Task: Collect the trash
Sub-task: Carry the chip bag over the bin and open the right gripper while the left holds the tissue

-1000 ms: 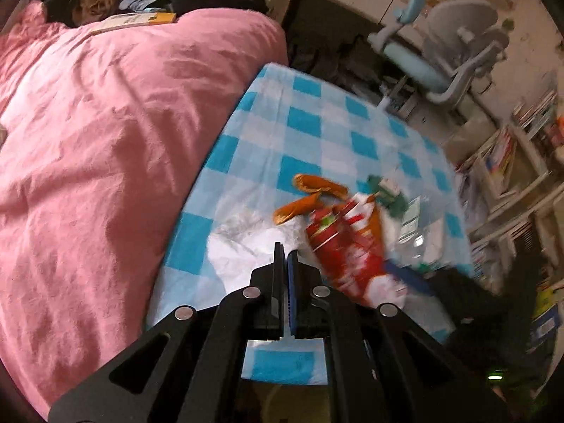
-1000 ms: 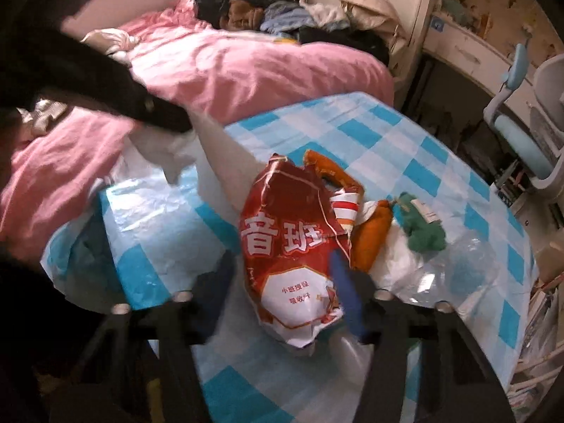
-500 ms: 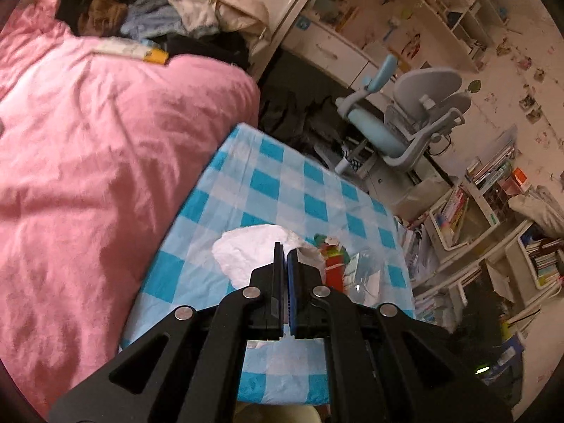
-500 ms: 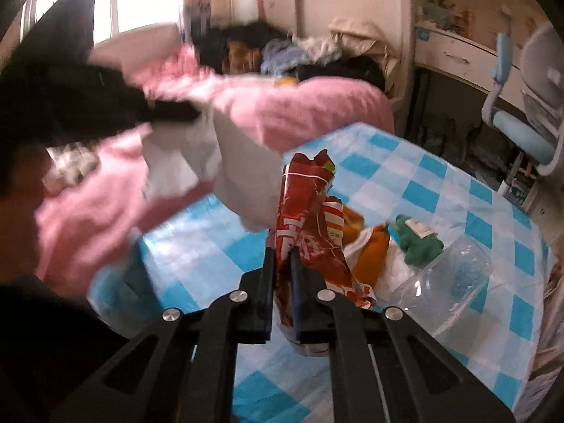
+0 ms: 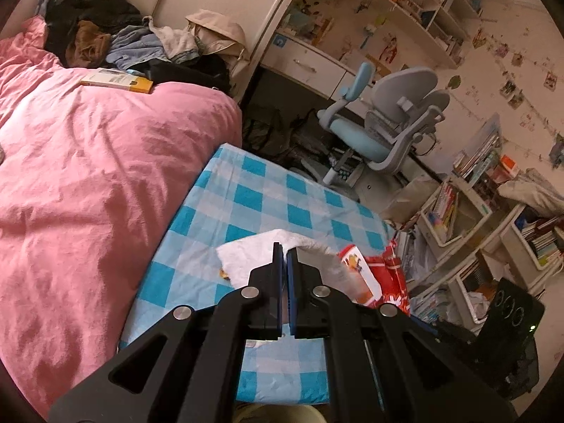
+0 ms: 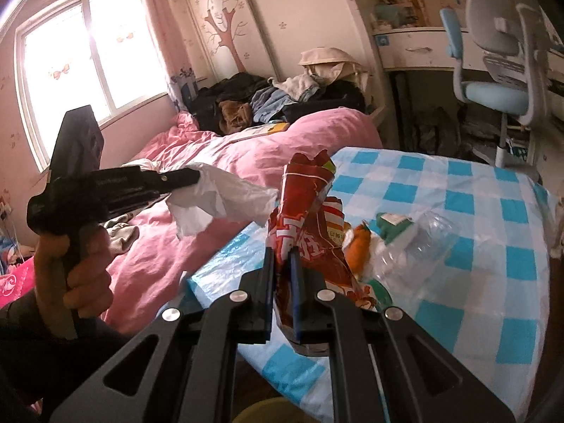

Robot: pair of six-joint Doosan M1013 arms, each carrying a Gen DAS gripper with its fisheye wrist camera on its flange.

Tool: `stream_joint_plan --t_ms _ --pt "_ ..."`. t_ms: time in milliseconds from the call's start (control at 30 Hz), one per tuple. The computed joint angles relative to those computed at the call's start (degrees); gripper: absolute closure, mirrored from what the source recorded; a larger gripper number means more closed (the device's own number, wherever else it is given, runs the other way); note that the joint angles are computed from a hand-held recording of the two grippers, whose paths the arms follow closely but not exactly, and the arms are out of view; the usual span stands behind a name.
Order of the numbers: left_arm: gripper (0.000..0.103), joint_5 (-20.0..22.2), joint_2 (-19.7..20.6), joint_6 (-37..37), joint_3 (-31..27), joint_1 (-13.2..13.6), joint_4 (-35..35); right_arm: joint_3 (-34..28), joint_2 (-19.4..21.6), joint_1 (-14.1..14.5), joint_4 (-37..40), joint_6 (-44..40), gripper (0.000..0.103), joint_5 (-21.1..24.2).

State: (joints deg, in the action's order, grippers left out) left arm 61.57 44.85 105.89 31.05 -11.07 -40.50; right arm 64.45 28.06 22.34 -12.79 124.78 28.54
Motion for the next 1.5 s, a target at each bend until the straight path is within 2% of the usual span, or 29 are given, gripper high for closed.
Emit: stream_joint_plan --t_ms 233,433,767,1133,1500 --pt "0.100 -0.64 -1.59 1.92 2.93 -0.08 -0.80 3.49 -2.00 0.03 1.75 0.07 0.094 -2.10" --pt "0.100 -0.87 -3.17 4.50 5.82 -0.46 -0.85 5.46 -3.02 0.37 7.15 -4.38 0.094 -3.52" --pt "0.100 -2.07 -5.97 7.76 10.97 -0.87 -0.98 8.52 -4.56 1.65 11.60 -7.43 0.094 -3.70" --pt "0.100 -3.95 -8.64 12.12 15.62 -1.72 0.00 10.51 -5.20 3.05 15.88 -9.42 0.094 0.74" --pt "0.100 -4.70 -9.69 13.96 17.39 -2.00 0.01 10.62 -4.62 4.02 18.05 -11.04 0.093 5.71"
